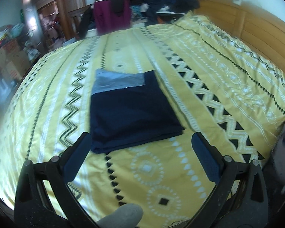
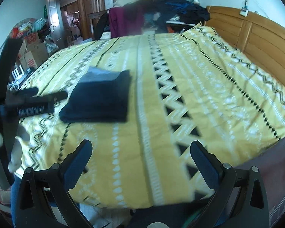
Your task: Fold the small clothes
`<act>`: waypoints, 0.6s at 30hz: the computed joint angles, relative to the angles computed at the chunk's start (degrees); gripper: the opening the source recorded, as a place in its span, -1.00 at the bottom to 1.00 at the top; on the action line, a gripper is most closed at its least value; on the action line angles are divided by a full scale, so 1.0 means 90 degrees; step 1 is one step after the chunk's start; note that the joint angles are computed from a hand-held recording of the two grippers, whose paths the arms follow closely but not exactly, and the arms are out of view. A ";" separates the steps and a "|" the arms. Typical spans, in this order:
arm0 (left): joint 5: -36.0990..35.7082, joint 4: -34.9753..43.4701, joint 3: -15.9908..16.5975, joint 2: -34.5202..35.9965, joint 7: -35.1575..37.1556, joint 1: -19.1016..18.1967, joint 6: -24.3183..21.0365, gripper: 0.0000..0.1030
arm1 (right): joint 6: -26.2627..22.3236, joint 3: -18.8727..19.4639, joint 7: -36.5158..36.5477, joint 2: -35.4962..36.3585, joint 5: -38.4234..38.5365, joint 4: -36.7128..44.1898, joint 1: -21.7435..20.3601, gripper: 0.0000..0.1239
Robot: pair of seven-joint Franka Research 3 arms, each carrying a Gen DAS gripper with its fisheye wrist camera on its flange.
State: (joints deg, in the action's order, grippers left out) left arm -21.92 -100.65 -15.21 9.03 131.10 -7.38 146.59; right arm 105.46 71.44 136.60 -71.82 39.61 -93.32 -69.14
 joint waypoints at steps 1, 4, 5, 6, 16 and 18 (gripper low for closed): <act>0.0093 0.0023 -0.0028 0.0033 -0.0066 -0.0070 0.0036 1.00 | 0.0041 -0.0103 -0.0151 -0.0017 -0.0074 -0.0230 0.0080 0.66; 0.0389 0.0183 -0.0144 0.0256 -0.0360 -0.0313 0.0075 1.00 | 0.0337 -0.0273 -0.0520 0.0099 -0.0366 -0.0964 0.0347 0.66; 0.0423 0.0198 -0.0185 0.0307 -0.0399 -0.0350 0.0105 1.00 | 0.0534 -0.0313 -0.0680 0.0179 -0.0443 -0.1279 0.0450 0.66; 0.0490 0.0212 -0.0232 0.0372 -0.0458 -0.0415 0.0175 1.00 | 0.0802 -0.0334 -0.0907 0.0301 -0.0478 -0.1616 0.0556 0.66; 0.2807 0.1874 -0.0179 0.2261 -0.2534 -0.1897 0.0188 1.00 | 0.2873 -0.0035 -0.2305 0.2438 -0.0471 -0.4171 0.0203 0.64; 0.3137 0.2223 -0.0141 0.2587 -0.2909 -0.2110 -0.0026 1.00 | 0.3241 0.0174 -0.2406 0.2861 -0.0476 -0.4468 0.0052 0.60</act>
